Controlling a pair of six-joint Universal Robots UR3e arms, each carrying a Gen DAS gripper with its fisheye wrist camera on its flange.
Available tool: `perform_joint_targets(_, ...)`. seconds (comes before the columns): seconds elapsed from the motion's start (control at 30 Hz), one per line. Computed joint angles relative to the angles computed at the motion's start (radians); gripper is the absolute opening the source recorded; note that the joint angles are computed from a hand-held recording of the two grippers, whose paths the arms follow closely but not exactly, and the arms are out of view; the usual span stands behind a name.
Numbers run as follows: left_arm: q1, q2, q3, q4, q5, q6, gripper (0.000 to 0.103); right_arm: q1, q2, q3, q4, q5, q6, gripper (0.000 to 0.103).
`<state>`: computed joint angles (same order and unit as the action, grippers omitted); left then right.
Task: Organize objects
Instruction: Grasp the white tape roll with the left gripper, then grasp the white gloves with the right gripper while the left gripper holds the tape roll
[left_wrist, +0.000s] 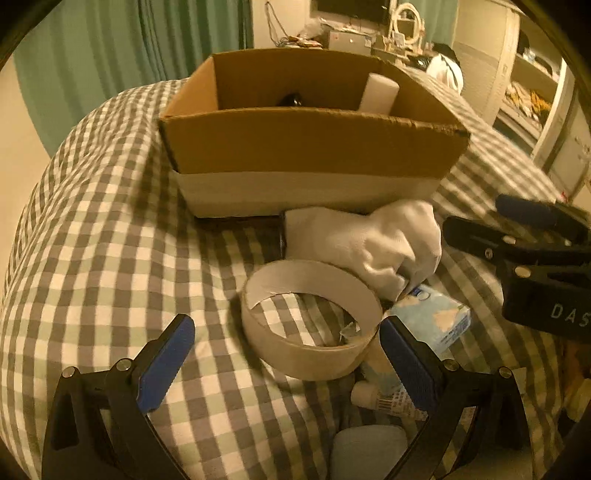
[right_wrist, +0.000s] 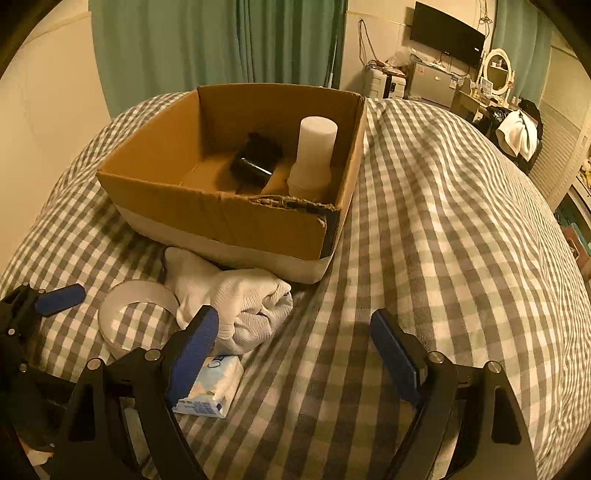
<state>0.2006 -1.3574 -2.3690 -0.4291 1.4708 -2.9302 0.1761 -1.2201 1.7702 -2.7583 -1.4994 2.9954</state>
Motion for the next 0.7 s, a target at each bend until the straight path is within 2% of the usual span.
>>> perform_joint_targets(0.1,-0.069,-0.081,0.019,0.056,0.077,-0.004,0.103,0.005,0.005,0.001,-0.007,-0.008,0.002,0.084)
perform_joint_targets(0.2,-0.075,-0.148,0.039,0.099,0.077,-0.013,0.102,0.008,0.012,0.0,-0.013,-0.013,0.007,0.084)
perform_joint_targets(0.23,-0.068,-0.158,0.042,0.104,0.067,-0.013,0.097,0.01,0.014,0.001,-0.016,-0.017,0.007,0.084)
perform_joint_targets(0.27,-0.063,-0.161,0.044,0.1,0.057,-0.01,0.084,0.012,0.015,0.002,-0.018,-0.021,0.006,0.084)
perform_joint_targets(0.33,-0.05,-0.153,0.041,0.085,0.031,0.002,0.085,0.016,0.017,-0.005,-0.011,-0.024,0.001,0.084)
perform_joint_targets(0.47,0.003,-0.043,0.007,0.027,-0.032,0.029,0.085,0.027,0.025,-0.028,0.02,-0.034,-0.005,0.084)
perform_joint_targets(0.7,0.09,0.203,-0.013,-0.063,0.003,0.052,0.085,0.06,0.045,-0.105,0.095,-0.038,-0.024,0.084)
